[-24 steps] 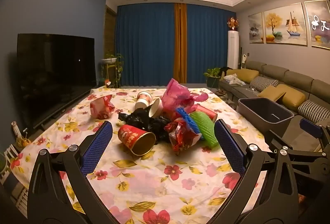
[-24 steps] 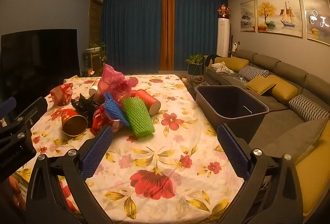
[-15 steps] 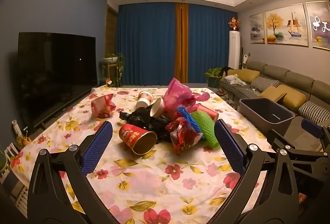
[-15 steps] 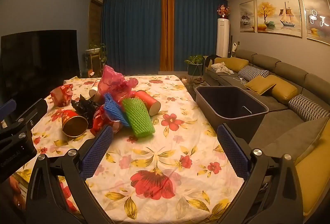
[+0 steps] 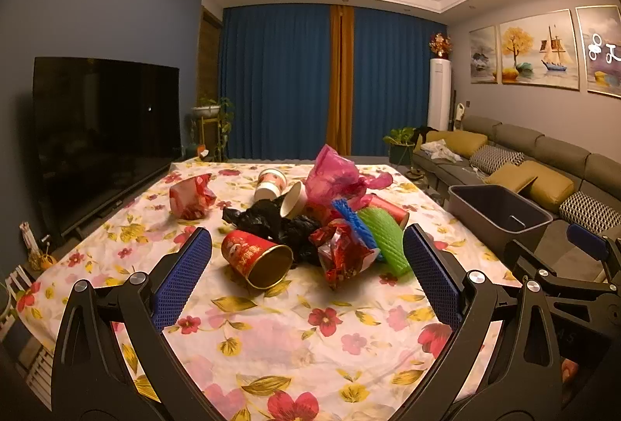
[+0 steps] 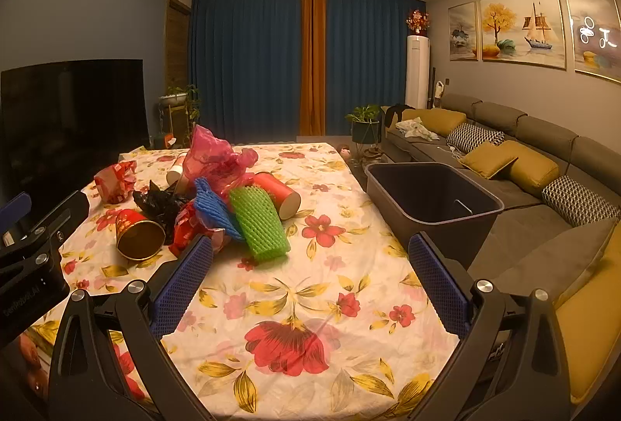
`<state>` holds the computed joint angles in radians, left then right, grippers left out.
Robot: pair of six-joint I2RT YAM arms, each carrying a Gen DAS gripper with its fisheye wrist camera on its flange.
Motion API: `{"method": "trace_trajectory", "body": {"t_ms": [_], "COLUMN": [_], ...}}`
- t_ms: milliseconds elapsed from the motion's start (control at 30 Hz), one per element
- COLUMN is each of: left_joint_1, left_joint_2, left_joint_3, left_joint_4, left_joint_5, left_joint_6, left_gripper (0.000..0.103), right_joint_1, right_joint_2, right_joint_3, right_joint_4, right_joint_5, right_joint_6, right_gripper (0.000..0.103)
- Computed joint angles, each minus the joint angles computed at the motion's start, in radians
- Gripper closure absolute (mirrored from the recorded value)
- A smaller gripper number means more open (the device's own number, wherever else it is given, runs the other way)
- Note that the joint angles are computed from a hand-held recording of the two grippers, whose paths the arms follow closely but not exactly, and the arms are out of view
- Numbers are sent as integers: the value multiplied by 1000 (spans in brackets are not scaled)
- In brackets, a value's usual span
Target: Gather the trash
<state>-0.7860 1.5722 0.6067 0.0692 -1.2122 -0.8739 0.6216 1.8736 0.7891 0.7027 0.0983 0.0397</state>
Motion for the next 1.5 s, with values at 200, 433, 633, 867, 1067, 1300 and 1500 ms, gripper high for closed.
{"method": "trace_trajectory", "body": {"t_ms": [200, 433, 633, 867, 1067, 1300, 1500], "left_joint_1": [0, 7, 5, 5, 3, 4, 1], "left_joint_2": [3, 15, 30, 31, 44, 42, 48], "left_joint_3": [0, -8, -2, -1, 7, 6, 10], "left_joint_4": [-1, 37, 48, 47, 52, 54, 53], "left_joint_5": [3, 10, 12, 12, 12, 14, 14], "left_joint_6": [-8, 14, 14, 14, 14, 15, 11], "left_gripper": [6, 6, 6, 6, 6, 6, 6], "right_joint_1": [2, -2, -2, -3, -4, -4, -5], "right_joint_2": [-2, -8, -6, -3, -6, -7, -7], "right_joint_3": [10, -21, -25, -27, -32, -32, -33], "right_joint_4": [-9, 24, 35, 44, 47, 47, 48], "right_joint_5": [4, 13, 19, 21, 20, 20, 20], "right_joint_6": [3, 12, 15, 17, 17, 17, 17], "right_gripper": [5, 5, 5, 5, 5, 5, 5]}}
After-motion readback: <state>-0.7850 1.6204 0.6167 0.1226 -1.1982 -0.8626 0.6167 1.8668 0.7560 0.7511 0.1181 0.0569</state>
